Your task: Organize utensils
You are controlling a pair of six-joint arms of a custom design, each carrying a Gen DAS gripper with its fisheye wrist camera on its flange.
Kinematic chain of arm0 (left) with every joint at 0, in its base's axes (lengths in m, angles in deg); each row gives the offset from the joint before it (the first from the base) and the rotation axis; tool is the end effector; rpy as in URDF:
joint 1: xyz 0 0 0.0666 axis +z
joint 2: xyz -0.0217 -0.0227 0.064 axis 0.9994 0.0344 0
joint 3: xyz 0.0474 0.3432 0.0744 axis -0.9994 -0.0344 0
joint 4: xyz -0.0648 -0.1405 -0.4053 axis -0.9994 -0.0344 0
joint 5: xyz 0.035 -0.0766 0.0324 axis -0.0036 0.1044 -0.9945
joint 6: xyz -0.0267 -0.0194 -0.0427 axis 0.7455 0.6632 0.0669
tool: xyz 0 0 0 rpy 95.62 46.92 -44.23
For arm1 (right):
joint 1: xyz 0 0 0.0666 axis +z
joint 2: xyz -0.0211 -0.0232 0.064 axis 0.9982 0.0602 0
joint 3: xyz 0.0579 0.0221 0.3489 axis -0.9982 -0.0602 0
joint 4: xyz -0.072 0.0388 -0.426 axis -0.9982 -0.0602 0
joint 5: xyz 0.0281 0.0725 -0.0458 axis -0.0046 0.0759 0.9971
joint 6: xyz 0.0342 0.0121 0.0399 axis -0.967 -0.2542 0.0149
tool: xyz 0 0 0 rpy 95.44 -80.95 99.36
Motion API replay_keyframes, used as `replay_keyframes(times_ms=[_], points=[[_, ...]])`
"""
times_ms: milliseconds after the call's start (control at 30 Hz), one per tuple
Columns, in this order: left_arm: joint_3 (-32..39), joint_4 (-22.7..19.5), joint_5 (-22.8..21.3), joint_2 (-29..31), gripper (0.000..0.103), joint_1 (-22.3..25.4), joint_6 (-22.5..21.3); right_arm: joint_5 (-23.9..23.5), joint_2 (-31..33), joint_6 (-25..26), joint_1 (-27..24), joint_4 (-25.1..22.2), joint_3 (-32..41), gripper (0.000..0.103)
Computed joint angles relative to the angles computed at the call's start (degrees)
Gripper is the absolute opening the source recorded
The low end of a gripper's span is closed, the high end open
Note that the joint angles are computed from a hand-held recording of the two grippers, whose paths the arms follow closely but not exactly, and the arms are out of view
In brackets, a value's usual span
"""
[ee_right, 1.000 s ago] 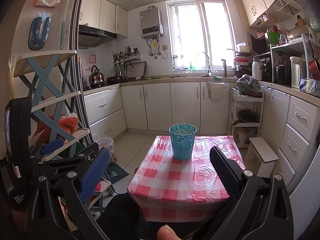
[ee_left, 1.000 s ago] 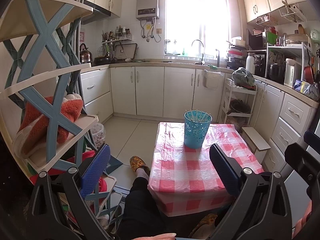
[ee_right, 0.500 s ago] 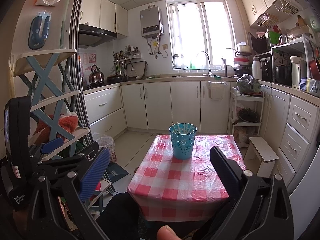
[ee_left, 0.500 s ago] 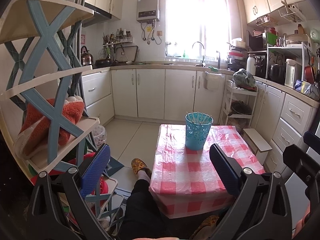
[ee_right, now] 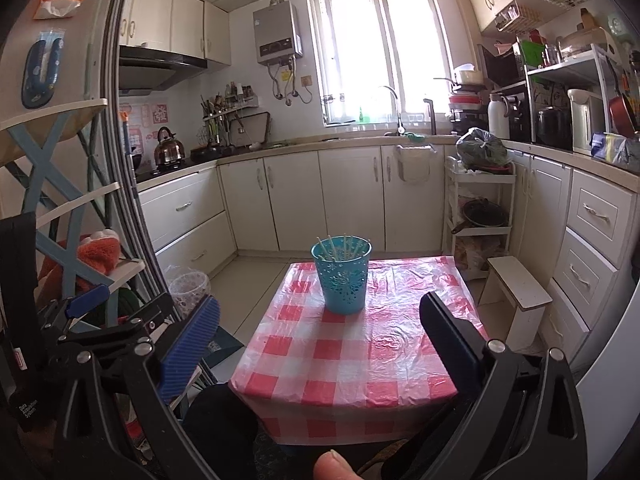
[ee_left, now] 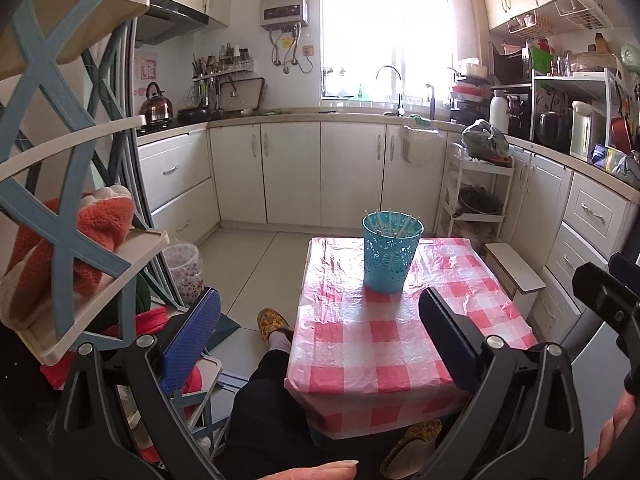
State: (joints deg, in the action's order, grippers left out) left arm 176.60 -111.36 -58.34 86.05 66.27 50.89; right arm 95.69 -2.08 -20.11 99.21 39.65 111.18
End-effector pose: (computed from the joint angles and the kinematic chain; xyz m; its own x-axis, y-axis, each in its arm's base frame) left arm 0.5348 -0.2086 0.5689 -0.4326 0.1106 -0.8948 0.2242 0.9745 0.0121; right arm 0.4888 0.0987 0.5653 -0.3493 0.1814 -0.9193 0.1516 0.9791 0.1356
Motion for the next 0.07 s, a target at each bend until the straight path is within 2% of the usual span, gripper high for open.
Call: replay_keyframes(times_ms=[67], points=[[2.56,-1.08,0.31,2.81,0.095,0.07,-0.18,-0.44,1.8,-0.85,-1.39,-1.1,1.43,0.096]])
